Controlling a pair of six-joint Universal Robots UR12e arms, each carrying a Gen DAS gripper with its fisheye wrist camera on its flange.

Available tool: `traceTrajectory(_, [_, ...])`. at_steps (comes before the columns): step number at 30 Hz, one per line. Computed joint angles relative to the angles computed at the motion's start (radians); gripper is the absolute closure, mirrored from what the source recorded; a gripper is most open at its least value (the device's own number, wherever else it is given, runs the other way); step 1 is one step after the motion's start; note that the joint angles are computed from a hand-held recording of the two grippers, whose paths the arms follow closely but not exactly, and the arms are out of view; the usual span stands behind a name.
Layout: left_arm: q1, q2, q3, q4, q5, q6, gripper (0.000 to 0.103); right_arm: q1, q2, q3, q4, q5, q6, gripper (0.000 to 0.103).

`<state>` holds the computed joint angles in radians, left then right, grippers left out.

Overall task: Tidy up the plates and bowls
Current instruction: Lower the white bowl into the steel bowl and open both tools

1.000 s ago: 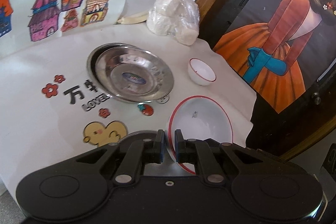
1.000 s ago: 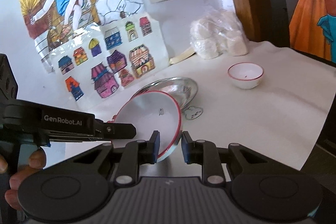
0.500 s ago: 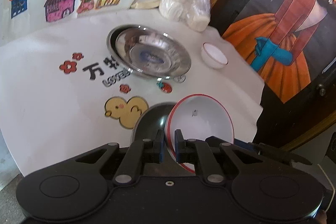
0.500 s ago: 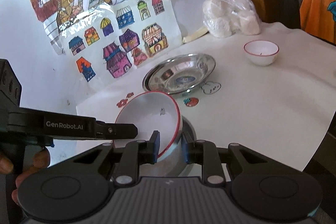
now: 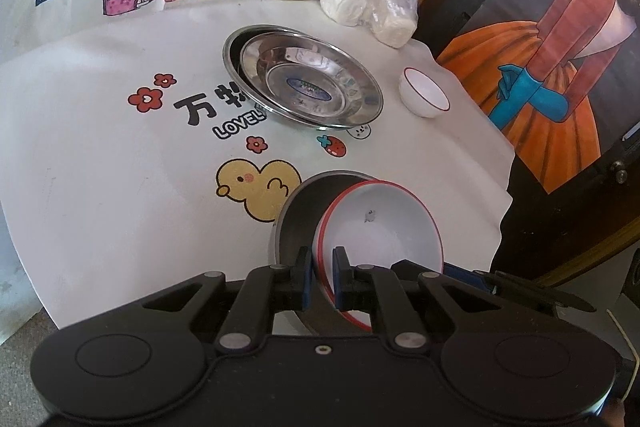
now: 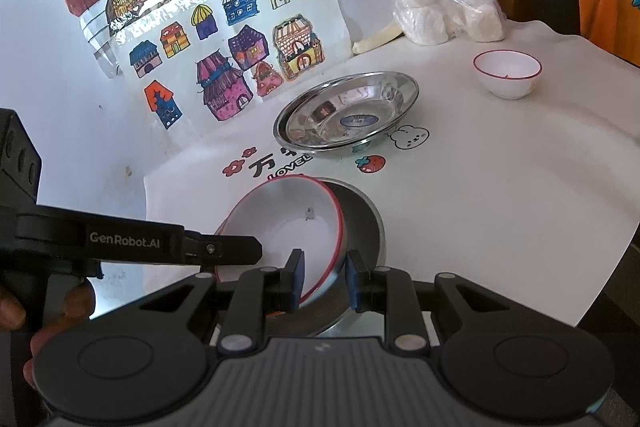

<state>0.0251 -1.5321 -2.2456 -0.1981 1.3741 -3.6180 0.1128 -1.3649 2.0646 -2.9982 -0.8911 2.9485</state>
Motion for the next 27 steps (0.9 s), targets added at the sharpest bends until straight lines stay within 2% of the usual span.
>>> traceTrajectory(27, [-0.003, 0.000, 0.008, -0.018, 0.013, 0.011, 0.086, 0.003, -0.007, -0.008, 0.043, -0.006, -0.027, 0.073])
